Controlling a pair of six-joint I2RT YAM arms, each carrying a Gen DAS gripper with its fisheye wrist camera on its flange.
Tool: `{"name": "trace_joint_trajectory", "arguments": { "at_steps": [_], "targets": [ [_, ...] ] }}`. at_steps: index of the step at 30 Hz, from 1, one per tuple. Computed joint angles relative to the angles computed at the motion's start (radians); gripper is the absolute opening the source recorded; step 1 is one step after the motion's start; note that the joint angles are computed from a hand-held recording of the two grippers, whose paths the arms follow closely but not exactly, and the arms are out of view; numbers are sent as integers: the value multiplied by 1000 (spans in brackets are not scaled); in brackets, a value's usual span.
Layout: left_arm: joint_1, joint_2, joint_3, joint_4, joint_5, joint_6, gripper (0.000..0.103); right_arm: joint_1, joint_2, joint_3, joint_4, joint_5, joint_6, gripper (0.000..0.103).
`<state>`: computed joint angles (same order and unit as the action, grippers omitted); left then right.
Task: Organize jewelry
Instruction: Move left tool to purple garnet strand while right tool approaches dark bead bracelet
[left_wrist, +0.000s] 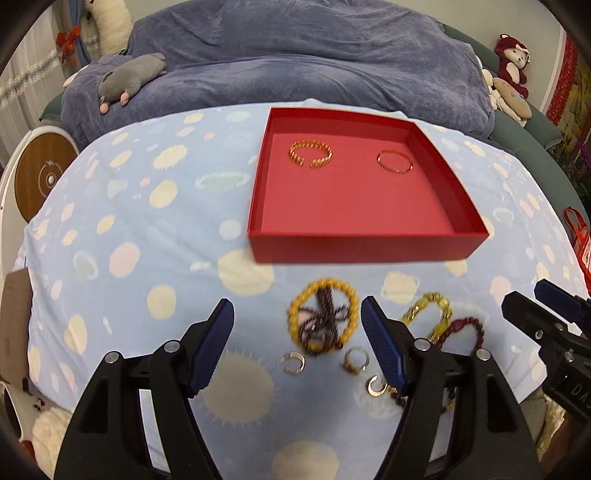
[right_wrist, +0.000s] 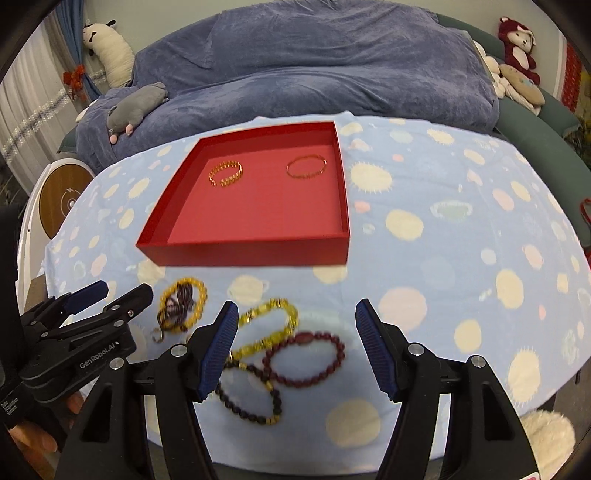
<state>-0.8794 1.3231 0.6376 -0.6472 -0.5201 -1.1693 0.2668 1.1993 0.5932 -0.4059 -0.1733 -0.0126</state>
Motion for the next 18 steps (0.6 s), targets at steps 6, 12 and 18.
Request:
{"name": "trace_joint_trajectory", "arguments": {
  "at_steps": [6, 12, 18],
  "targets": [
    [-166, -13, -94, -46, 4, -283, 68, -60, -98, -146, -19, -4, -12, 64],
    [-281, 28, -103, -64, -18, -416, 68, -62, -182, -239, -1, 25, -43, 64],
    [-276, 28, -80, -62, -55, -382, 67, -46, -199, -257, 3, 28, -39, 64]
  ]
}}
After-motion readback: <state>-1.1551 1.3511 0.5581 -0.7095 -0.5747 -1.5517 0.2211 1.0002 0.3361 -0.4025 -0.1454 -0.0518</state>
